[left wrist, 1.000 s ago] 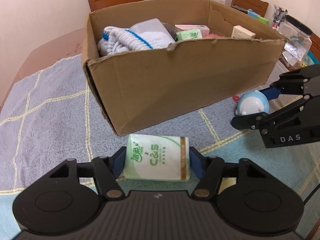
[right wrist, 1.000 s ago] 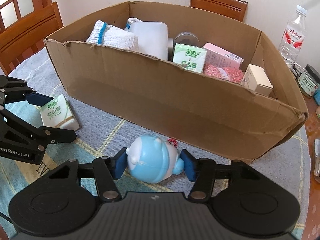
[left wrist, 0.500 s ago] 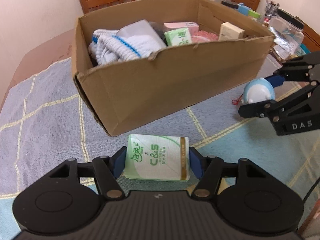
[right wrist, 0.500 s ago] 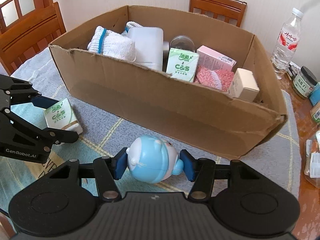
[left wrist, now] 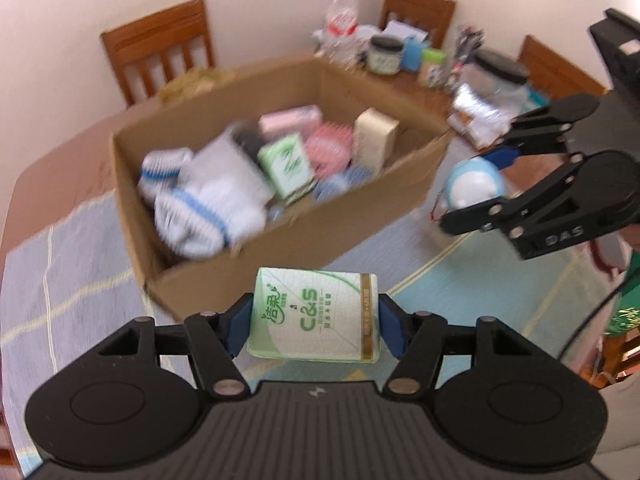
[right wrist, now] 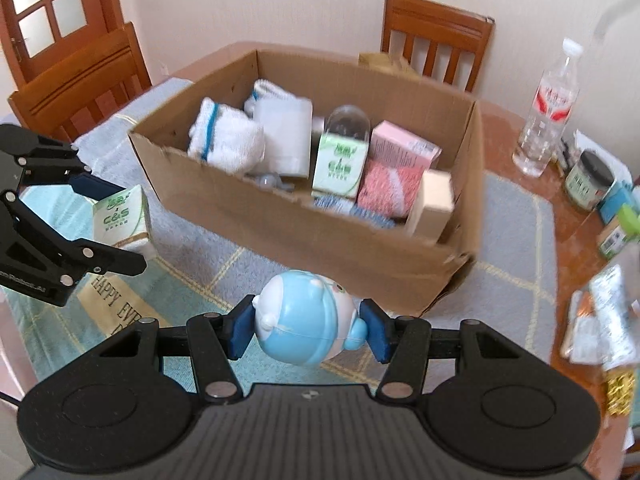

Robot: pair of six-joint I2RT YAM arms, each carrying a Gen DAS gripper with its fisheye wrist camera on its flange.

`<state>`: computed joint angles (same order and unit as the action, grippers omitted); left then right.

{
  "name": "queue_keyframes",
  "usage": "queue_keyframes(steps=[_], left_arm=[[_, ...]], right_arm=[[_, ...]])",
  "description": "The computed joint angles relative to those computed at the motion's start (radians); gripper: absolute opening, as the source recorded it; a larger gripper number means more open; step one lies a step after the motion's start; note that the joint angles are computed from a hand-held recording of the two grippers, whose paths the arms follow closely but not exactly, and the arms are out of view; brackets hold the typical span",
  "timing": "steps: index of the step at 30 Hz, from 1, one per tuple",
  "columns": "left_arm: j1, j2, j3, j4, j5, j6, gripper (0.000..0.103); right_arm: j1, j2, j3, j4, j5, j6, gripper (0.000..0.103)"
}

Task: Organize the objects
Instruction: 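Carry the tissue pack and blue toy into the box and release both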

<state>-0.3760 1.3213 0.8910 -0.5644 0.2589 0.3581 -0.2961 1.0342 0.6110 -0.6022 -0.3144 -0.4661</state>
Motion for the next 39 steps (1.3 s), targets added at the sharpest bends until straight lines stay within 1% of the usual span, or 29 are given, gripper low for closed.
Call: queue_keyframes(steps=[2,6,10,13,14,15,16,17,24,28,34,37,39], left_arm=[[-0.013,0.003,0.045,-0.018,0.009,-0.005,0.064],[-0.054,0.034,0.13,-0.004,0.006,-0.031,0.064],[-0.095,0.105,0.2,0.05,-0.023,-0.05,0.064],[-0.113,0.16,0.234,0.098,-0.05,-0.085,0.065],[-0.116,0.178,0.238,0.123,-0.058,-0.101,0.069],[-0.119,0.193,0.245,0.132,-0.07,-0.11,0.08],[-0.124,0.205,0.252,0.138,-0.095,-0.125,0.086],[-0.129,0.211,0.246,0.157,-0.118,-0.144,0.094],[-0.103,0.2,0.208,0.157,-0.125,-0.159,0.1],[-0.078,0.171,0.167,0.156,-0.118,-0.184,0.101],[-0.078,0.118,0.102,0.177,-0.159,-0.193,0.101],[-0.069,0.098,0.083,0.171,-0.145,-0.196,0.101],[-0.065,0.084,0.069,0.172,-0.157,-0.202,0.101]], right_arm=[[-0.028,-0.018,0.028,-0.035,-0.023,-0.032,0.061],[-0.074,-0.026,0.083,-0.076,-0.059,-0.074,0.061],[-0.105,-0.021,0.122,-0.08,-0.083,-0.091,0.061],[-0.128,-0.005,0.149,-0.069,-0.1,-0.085,0.061],[-0.135,0.0,0.153,-0.061,-0.105,-0.078,0.061],[-0.142,0.008,0.157,-0.049,-0.113,-0.067,0.061],[-0.145,0.015,0.16,-0.037,-0.114,-0.056,0.061],[-0.145,0.024,0.164,-0.025,-0.111,-0.045,0.061],[-0.141,0.08,0.211,0.007,-0.103,-0.025,0.061],[-0.118,0.119,0.235,0.027,-0.088,-0.02,0.061],[-0.071,0.18,0.274,0.06,-0.062,-0.015,0.061],[-0.037,0.223,0.298,0.081,-0.024,-0.001,0.061],[-0.014,0.256,0.319,0.088,0.0,0.013,0.061]])
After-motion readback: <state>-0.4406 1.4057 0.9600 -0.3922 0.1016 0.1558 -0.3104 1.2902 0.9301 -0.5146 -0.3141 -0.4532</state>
